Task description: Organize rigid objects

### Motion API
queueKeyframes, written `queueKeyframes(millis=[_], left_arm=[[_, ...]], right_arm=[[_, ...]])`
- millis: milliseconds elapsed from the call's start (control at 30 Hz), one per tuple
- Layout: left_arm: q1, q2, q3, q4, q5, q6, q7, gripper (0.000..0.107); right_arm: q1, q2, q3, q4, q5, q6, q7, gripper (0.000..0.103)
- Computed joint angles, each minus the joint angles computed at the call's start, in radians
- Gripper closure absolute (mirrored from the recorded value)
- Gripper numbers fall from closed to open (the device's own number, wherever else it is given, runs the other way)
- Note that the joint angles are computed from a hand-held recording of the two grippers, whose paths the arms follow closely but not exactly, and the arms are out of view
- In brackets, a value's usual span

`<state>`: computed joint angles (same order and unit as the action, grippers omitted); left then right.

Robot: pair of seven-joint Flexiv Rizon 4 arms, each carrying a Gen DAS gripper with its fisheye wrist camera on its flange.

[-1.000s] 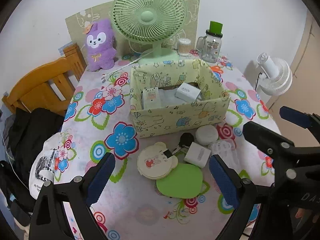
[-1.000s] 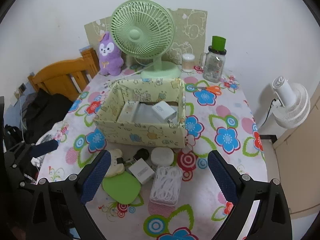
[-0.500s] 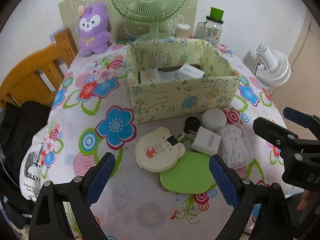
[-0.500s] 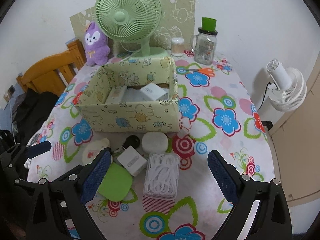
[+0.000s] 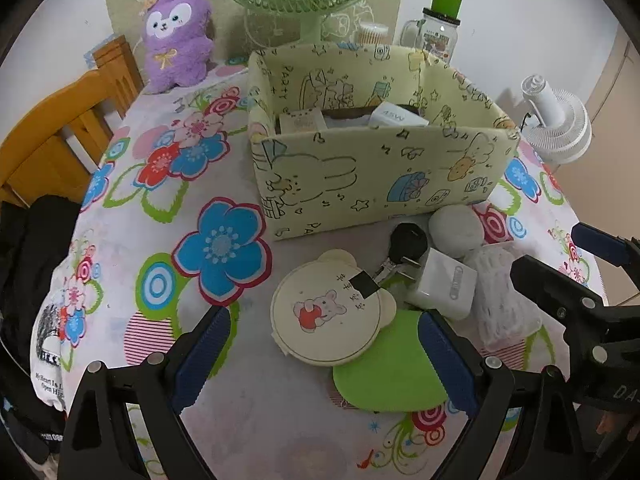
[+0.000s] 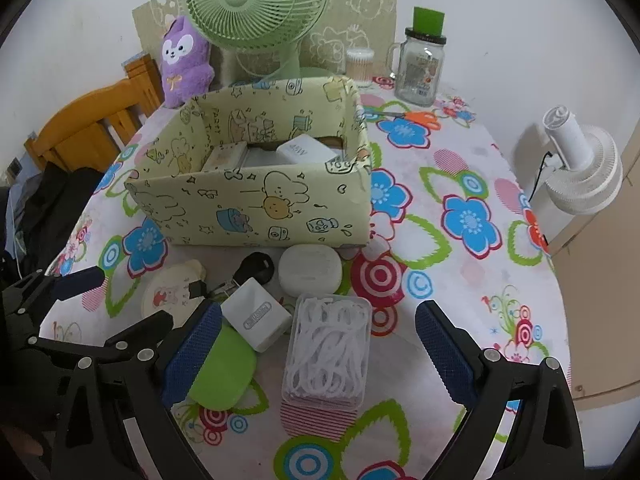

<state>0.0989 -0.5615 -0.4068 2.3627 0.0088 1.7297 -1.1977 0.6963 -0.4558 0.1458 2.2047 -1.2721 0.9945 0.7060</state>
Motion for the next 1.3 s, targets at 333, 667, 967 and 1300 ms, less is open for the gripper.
queueKeyframes(millis=[333,667,967,1300], left_arm=[[-0.05,-0.05,0.041,-0.048,-0.029,-0.038,0.015,0.011],[-0.073,-0.081,0.051,-0.072,-0.059,-0.065,0.023,0.011],[-0.046,-0.104,0.015,-0.075,-0.06,-0.069,0.052,0.015],[-0.061,-0.102,0.027,-0.101,-0.081,-0.096,0.065,0.021]], right_arm=[[-0.013,-0.051,-0.023,-0.026,-0.005,0.063,-0.032,0.007],[-0.015,-0.086,-0.049,-0.048,0.018,0.098,-0.069,0.007],[-0.016,-0.109,-0.071,-0.06,0.045,0.125,-0.099,0.008],[-0.016,-0.135,-0.096,-0.076,0.082,0.157,-0.139,0.013]])
